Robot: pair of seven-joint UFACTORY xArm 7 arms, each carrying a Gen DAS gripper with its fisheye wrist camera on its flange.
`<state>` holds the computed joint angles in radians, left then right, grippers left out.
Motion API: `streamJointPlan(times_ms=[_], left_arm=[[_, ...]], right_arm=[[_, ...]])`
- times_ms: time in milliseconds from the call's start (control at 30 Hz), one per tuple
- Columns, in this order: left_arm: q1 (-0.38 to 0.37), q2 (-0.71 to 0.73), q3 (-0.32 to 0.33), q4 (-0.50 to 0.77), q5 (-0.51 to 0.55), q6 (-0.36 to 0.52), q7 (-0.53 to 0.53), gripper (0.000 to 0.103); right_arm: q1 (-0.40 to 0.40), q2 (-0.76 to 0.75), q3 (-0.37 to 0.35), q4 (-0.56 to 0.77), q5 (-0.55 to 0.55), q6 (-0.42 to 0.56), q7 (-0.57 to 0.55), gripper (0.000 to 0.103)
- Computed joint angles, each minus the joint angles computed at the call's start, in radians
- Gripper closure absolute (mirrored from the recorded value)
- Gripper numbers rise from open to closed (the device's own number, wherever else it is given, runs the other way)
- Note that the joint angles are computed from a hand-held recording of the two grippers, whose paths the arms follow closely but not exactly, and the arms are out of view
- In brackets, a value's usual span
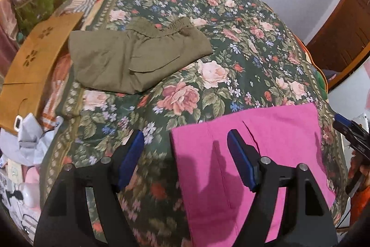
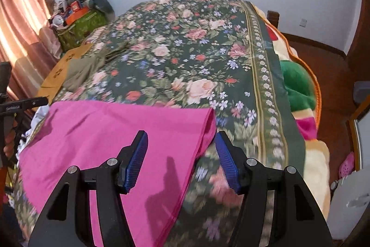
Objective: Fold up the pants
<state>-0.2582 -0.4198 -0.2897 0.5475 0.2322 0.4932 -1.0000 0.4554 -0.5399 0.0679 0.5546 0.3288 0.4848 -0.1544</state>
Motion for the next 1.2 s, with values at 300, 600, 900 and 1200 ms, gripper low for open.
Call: streamJointPlan(times_ms=[300, 600, 900, 1200], left_arm=[[-0.018, 0.143, 0.065, 0.031, -0.056, -0.067, 0.081, 0.028], [-0.001, 0.159, 0.041, 0.015, -0.06, -0.096, 0.099, 0.024], [0.026, 0.131, -0.019, 0.015, 0.154, -0.011, -0.077, 0.024], [0.018, 0.078, -0.058, 0.036, 0.279, 0.192, -0.219, 0.026]], right_arm=[[-0.011, 0.26, -0.021, 0.123, 0.092, -0.011, -0.095, 0.052], [-0.06, 0.298, 0.05, 0.135, 0.024, -0.038, -0.104, 0.096], [-0.099, 0.308, 0.097, 0.116, -0.156, -0.099, 0.016, 0.102], [-0.105, 0.324, 0.108, 0.129, -0.284, -0.09, 0.089, 0.103]])
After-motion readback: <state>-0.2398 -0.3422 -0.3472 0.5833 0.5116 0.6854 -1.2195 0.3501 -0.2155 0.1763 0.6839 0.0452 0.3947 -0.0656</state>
